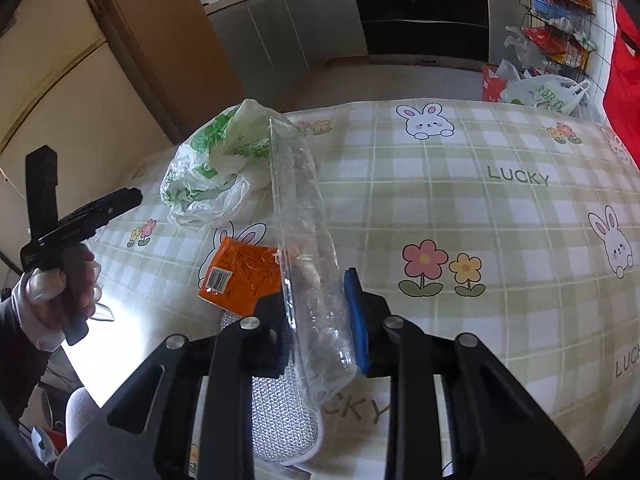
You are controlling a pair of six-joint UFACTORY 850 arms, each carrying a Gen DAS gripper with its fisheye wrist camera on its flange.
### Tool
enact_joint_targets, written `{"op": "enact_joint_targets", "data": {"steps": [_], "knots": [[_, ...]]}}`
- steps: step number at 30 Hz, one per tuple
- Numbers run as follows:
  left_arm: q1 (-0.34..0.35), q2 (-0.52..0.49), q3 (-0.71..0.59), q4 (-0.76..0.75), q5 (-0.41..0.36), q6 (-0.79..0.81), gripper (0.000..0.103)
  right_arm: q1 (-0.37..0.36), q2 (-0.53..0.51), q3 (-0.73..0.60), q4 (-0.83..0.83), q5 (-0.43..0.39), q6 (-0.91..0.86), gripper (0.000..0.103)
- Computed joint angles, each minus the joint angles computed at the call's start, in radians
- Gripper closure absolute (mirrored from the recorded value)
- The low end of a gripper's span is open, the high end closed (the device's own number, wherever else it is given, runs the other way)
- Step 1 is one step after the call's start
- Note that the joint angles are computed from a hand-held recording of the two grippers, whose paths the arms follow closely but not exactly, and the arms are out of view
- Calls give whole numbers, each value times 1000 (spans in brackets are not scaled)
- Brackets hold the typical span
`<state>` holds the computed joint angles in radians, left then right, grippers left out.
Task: Collect trash
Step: 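Lift the clear bag with the right gripper while the left gripper grasps the white-green plastic bag, then lift the white-green plastic bag with the left gripper while the right gripper holds the clear bag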
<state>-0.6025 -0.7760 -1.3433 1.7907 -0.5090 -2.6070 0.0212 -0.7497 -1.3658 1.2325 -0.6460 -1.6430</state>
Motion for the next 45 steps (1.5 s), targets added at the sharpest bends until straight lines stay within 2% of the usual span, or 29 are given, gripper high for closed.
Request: {"op": "enact_joint_targets", "data": {"steps": [7, 8, 9, 10, 11, 12, 13, 20, 27, 36, 45], "knots": [[84, -87, -99, -49, 77, -32, 8, -44, -12, -23, 7, -30, 35, 80], [89, -93, -106, -46, 86, -35, 16, -48, -12, -24, 6, -31, 37, 82], [93, -97, -110, -42, 99, -34, 31, -52, -12, -26, 8, -29, 38, 83], [94, -100, -115, -62, 107, -12, 40, -57, -10, -25, 16, -30, 34, 83], [92, -101, -115, -86, 105, 14, 58, -60, -7, -21, 25, -32, 31, 83], [88, -100, -114, -115, 96, 54, 82, -66, -5, -20, 35, -37, 29, 84], [82, -97, -111, -139, 84, 94, 84, -71, -2, -17, 44, -41, 25, 84], [21, -3, 10, -25, -7, -24, 90, -96, 42, 33, 98, -55, -21, 84], [-86, 126, 115, -30, -126, -16, 91, -124, 117, 117, 135, -82, -87, 84], [-233, 235, 172, -84, -213, 24, 92, -172, 239, 247, 142, -148, -147, 84], [-406, 287, 177, -195, -329, 59, 92, -252, 394, 401, 110, -229, -234, 84]]}}
